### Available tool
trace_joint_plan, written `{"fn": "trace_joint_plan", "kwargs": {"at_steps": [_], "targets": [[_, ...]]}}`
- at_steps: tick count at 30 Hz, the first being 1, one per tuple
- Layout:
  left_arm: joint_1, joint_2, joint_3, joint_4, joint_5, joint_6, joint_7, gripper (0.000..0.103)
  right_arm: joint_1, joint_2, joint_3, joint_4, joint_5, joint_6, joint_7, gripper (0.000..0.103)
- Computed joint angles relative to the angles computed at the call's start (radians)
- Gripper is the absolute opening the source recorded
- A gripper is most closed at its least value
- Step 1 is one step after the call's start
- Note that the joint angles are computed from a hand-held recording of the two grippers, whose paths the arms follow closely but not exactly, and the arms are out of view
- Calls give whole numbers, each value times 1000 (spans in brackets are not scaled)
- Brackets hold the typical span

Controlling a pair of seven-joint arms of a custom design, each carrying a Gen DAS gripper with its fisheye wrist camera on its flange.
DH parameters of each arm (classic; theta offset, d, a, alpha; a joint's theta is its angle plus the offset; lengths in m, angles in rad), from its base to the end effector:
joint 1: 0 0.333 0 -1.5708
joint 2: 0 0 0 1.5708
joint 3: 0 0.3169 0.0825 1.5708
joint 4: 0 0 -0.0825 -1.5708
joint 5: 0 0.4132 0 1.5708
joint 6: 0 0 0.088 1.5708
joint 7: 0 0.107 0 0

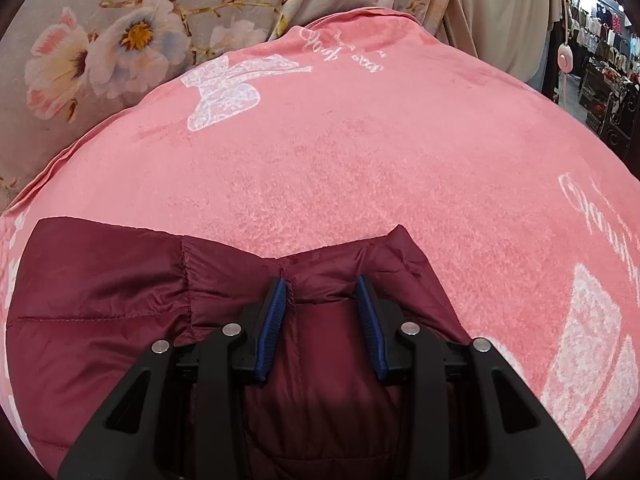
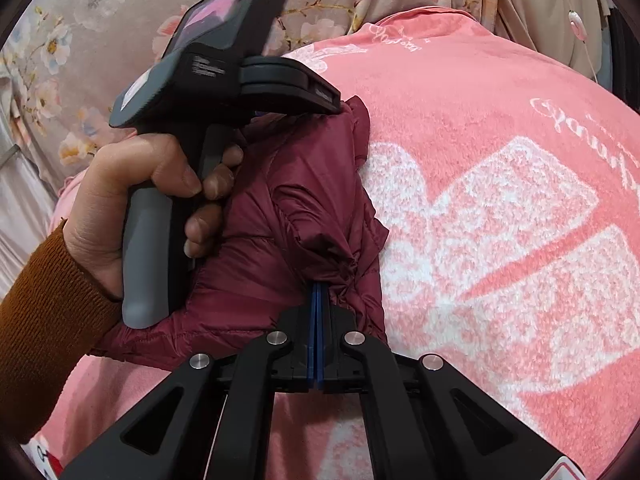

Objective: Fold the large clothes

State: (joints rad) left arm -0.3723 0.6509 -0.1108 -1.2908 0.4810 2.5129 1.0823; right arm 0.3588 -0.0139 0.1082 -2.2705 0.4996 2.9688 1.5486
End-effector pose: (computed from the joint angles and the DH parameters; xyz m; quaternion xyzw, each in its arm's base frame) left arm 0.7211 -0.3554 0.4214 -0.5773 0.7508 -0.2181 0.2356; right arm 0.5338 0.2326 0.4232 -0.6689 0.6504 -0.0755 0.3520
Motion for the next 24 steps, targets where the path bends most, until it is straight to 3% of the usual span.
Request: {"fn": "trace_joint_plan", "kwargs": {"at_steps": [1,3,4,5,7,9,12,14,17,19,24], "targets": [[20,-8,-18,-10,-27,14,14,36,8,-8,-4,3,150,-9,-119,0],[97,-71,-82,-88,-144,68,48,36,19,-59,-14,-21,299,-27,-234,4],[139,-116,-113,-145,-213,101,62,38,26,-77,-19,-29,337,-30,-261,14],[183,-179,-139,-221,-284,142,68,55,30,-103,-24,-39,359,-27,-272,34],[225,-299,-144,-367,-356,232,62,82,15,-137,-17,-52,288,9,-207,65],[264,-417,-141,-510,-412,297,79,88,10,-134,-24,-32,241,15,-173,68],[296,-512,-129,-626,-510,277,121,90,30,-85,-66,49,322,-57,-235,72],[332,-565,-138,-718,-704,278,236,91,17,-38,-67,103,363,-119,-252,72],[331,-601,-116,-803,-882,283,344,91,-15,25,-49,158,370,-184,-212,72],[327,-606,-110,-825,-1067,275,479,91,-32,58,-37,181,399,-219,-212,73],[324,-577,-108,-823,-1458,246,761,94,-52,99,-7,209,433,-223,-225,80]]}}
